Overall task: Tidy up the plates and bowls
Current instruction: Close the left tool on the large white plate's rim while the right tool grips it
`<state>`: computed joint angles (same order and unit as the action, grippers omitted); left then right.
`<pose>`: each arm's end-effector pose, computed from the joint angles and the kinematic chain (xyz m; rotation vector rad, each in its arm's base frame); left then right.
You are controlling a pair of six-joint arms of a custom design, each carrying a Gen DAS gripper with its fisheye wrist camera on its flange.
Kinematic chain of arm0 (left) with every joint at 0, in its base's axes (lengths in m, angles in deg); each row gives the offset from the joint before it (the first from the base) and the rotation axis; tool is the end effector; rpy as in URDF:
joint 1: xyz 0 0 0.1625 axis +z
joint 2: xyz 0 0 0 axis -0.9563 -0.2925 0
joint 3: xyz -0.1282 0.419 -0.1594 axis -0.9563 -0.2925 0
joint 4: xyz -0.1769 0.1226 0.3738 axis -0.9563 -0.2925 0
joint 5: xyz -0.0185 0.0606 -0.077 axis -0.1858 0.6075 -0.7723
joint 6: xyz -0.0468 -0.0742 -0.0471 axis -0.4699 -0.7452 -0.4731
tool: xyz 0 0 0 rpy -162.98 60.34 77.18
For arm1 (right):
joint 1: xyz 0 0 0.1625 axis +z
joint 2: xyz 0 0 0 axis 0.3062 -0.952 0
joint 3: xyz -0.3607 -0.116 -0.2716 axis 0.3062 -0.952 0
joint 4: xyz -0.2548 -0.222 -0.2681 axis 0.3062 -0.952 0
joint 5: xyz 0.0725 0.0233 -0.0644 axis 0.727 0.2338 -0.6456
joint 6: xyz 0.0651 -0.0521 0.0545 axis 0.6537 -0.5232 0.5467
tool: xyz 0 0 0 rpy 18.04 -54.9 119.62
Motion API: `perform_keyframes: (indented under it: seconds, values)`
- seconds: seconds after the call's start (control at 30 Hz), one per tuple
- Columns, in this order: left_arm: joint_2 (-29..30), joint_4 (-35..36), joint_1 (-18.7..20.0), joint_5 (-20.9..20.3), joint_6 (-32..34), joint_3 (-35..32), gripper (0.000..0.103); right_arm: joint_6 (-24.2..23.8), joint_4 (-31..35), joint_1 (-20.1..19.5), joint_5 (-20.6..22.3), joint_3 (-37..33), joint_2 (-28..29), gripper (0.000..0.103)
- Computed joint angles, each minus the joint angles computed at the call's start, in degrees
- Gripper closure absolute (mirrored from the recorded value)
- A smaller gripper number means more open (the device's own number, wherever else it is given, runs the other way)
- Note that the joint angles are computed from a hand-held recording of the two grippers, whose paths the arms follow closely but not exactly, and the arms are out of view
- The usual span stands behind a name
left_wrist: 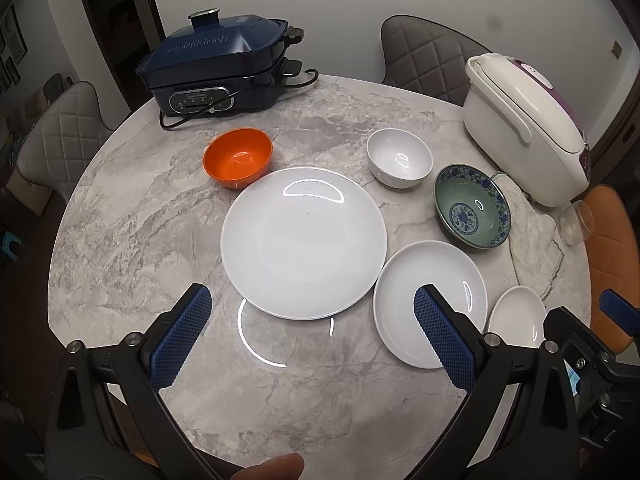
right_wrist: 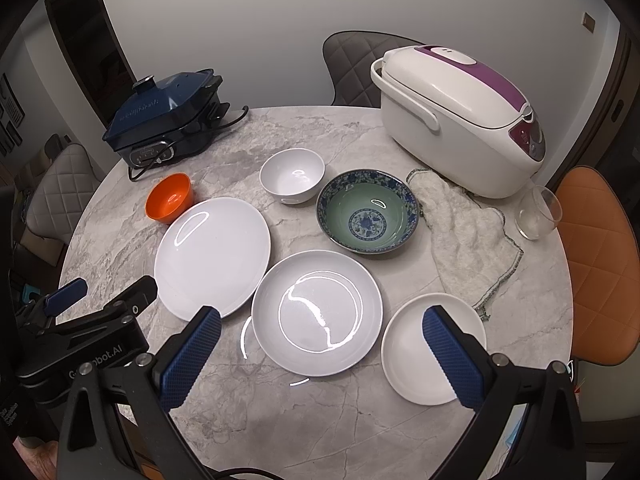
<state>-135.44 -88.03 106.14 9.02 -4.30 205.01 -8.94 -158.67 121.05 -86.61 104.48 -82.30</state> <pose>-0.1026 -0.3185 0.4495 -0.0497 2.2192 -0.6970 0.4967 -0.3457 0.0569 0.4501 -2.4369 0.5489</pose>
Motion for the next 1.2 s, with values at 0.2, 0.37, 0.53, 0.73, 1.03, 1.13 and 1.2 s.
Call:
perform_keyframes:
  seconds: [0.2, 0.37, 0.53, 0.73, 1.03, 1.13, 1.2]
  values:
    - [-0.32, -0.88, 0.60, -0.19, 0.72, 0.34, 0.001, -0.12, -0.10, -0.11, 0.05, -0.04, 0.08, 0.000]
    - [-2.10, -5.53, 2.81, -1.69, 4.97, 1.71, 0.001, -3.39, -7.39, -0.88, 5.08, 2.25, 0.31, 0.000]
    - [-7.12, -11.32, 8.68, -5.95, 9.12, 4.03, 0.002, -11.68, -23.41, -5.83, 22.97, 7.56, -0.23, 0.000]
    - [-15.45, -30.58, 20.22, -11.60, 28.47, 7.59, 0.000, -18.63, -26.86, -9.57, 33.46, 4.86, 3.53, 0.000]
    - [-3.59, -46.97, 46.86, -21.03, 61.03, -0.07, 0.002, -16.48, -23.88, -12.80, 36.15, -5.18, 12.62, 0.013]
    - [2.55, -50.01, 53.85, -25.25, 69.26, -5.22, 0.002, -16.79, -22.22, -13.63, 33.97, -7.74, 15.02, 0.015]
    - [5.48, -51.58, 56.00, -26.88, 73.51, -7.42, 0.002, -15.03, -20.25, -14.67, 33.47, -9.08, 16.24, 0.018]
